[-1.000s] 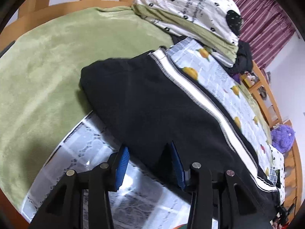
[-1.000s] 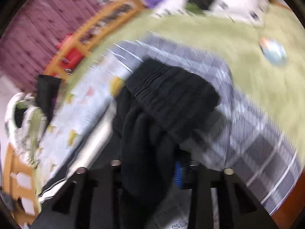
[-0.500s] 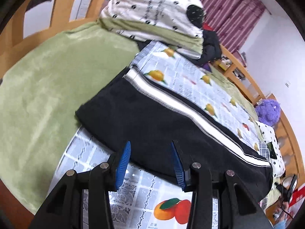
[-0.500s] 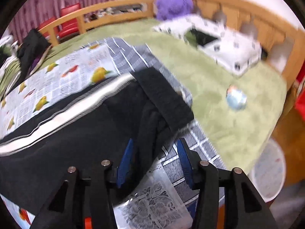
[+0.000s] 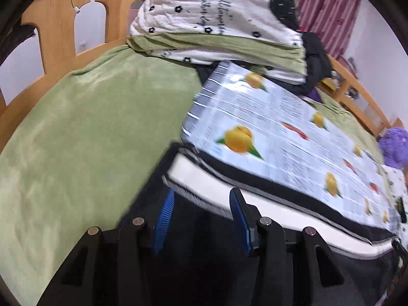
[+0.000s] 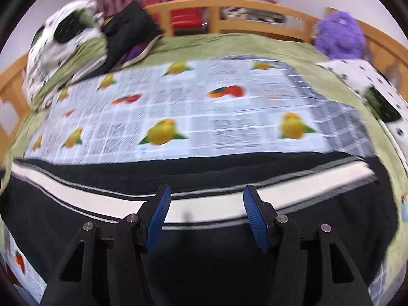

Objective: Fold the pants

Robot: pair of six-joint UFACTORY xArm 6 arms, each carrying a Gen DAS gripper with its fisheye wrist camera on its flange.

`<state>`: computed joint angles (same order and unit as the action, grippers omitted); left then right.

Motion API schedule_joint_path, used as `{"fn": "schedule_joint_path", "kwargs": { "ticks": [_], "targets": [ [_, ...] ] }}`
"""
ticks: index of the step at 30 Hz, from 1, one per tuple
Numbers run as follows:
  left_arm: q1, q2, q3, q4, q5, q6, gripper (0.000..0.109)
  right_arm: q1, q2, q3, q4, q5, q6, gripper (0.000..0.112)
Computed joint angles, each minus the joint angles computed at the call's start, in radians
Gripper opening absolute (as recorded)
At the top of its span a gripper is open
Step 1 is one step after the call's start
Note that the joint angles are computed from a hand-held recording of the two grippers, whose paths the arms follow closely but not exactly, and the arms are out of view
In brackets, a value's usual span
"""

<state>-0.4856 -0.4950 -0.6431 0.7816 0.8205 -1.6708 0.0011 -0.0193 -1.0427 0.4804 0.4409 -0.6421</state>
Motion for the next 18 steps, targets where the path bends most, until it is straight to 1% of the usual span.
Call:
{"fn": "schedule_joint_path", "kwargs": {
  "ticks": [3, 5, 7, 8, 9, 10, 11, 12, 15, 16, 17, 18],
  "targets": [
    [0.069, 0.064, -0.033, -0.005, -0.007, 0.061, 0.043, 0.045, 0.041, -0.005, -0.043, -0.035, -0.012, 0.058],
    [0.127, 0.11, -0.041, -0.035, -0.065, 0.127, 0.043, 0.06, 0.064, -0.014, -0.053, -0.045, -0.041, 0.058],
    [0.157, 0.131, -0.035, -0.05, -0.118, 0.15, 0.043, 0.074, 0.084, -0.029, -0.06, -0.044, -0.043, 0.058],
    [0.164, 0.138, -0.033, -0.046, -0.136, 0.146, 0.042, 0.078, 0.096, -0.043, -0.043, -0.03, -0.06, 0.058],
    [0.167, 0.139, -0.027, -0.03, -0.161, 0.134, 0.031, 0.082, 0.105, -0.055, -0.034, -0.021, -0.067, 0.058],
    [0.169, 0.14, -0.024, -0.027, -0.181, 0.137, 0.025, 0.085, 0.113, -0.064, -0.021, -0.011, -0.079, 0.058],
    [0.164, 0.14, -0.027, -0.019, -0.173, 0.131, 0.024, 0.096, 0.125, -0.079, -0.011, 0.001, -0.094, 0.058],
    [0.156, 0.132, -0.022, 0.005, -0.165, 0.1, 0.023, 0.102, 0.13, -0.083, -0.017, -0.001, -0.099, 0.058],
    [0.142, 0.107, -0.007, 0.031, -0.156, 0.063, 0.022, 0.128, 0.158, -0.102, -0.034, -0.006, -0.132, 0.058],
    [0.136, 0.097, 0.0, 0.041, -0.153, 0.052, 0.022, 0.135, 0.171, -0.112, -0.055, -0.003, -0.128, 0.058],
    [0.132, 0.084, 0.008, 0.047, -0.152, 0.046, 0.022, 0.142, 0.192, -0.127, -0.106, 0.001, -0.105, 0.058],
    [0.132, 0.072, 0.014, 0.049, -0.153, 0.046, 0.021, 0.144, 0.207, -0.142, -0.133, 0.019, -0.095, 0.058]
  ]
}}
